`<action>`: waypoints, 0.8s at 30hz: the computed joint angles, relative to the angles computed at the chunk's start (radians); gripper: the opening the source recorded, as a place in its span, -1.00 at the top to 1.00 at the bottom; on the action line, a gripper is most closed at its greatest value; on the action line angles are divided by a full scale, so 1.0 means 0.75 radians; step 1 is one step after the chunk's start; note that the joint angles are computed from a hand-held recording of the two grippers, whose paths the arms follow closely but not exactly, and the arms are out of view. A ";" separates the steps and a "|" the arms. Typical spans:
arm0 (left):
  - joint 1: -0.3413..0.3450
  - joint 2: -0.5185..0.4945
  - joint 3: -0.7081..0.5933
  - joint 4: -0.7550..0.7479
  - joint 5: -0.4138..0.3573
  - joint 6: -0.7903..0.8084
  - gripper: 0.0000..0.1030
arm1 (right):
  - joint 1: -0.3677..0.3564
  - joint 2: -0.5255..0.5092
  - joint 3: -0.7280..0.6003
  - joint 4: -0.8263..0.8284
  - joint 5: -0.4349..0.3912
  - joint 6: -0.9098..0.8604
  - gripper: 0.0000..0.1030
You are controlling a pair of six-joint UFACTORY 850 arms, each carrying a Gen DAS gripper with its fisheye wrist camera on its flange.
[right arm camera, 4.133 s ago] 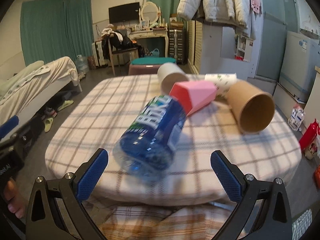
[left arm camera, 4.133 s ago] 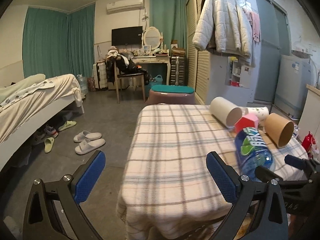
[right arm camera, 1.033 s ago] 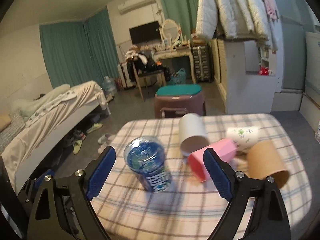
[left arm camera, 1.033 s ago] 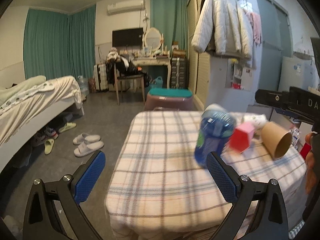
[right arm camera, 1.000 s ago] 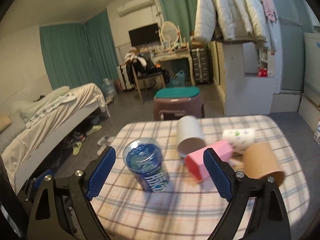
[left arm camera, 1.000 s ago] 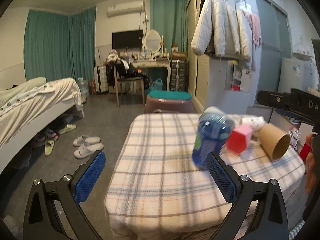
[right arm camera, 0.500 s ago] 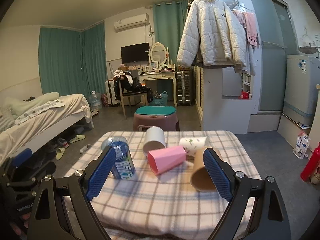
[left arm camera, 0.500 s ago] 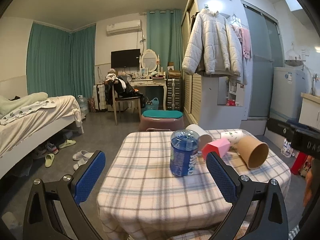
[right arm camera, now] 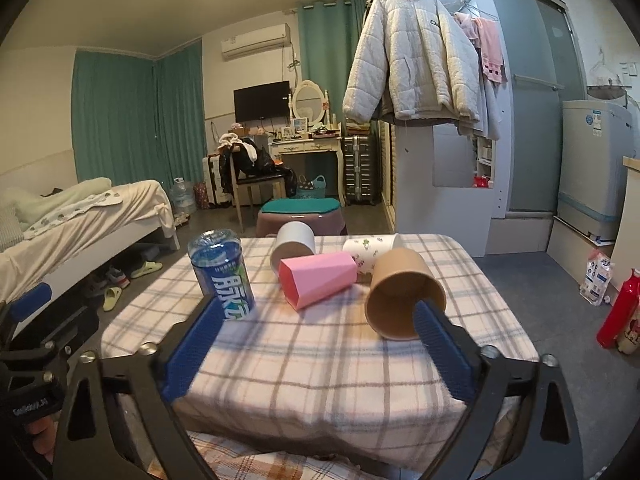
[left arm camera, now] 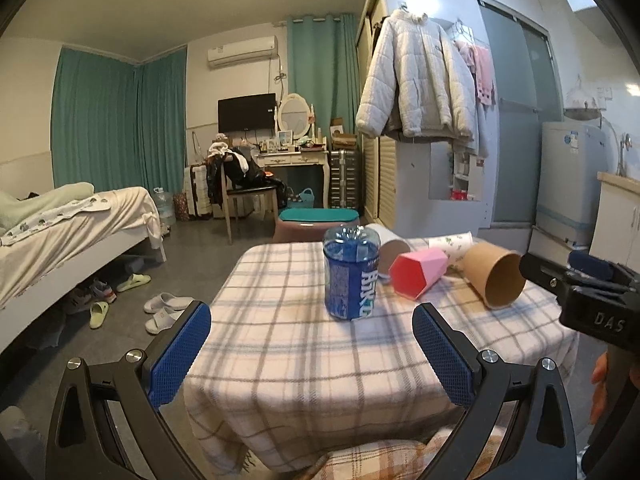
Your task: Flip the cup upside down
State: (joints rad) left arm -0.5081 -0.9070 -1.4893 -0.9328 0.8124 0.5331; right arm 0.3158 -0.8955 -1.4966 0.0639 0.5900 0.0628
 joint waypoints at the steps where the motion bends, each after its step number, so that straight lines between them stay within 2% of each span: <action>1: -0.003 -0.005 -0.006 -0.012 0.002 0.012 -1.00 | -0.003 -0.004 -0.004 -0.013 0.003 0.016 -1.00; 12: 0.006 -0.017 -0.024 -0.033 -0.009 0.000 -1.00 | -0.002 -0.050 -0.063 -0.024 -0.048 0.022 -1.00; 24: 0.005 -0.022 -0.029 -0.042 -0.006 -0.002 -1.00 | 0.006 -0.058 -0.064 -0.013 -0.036 0.007 -1.00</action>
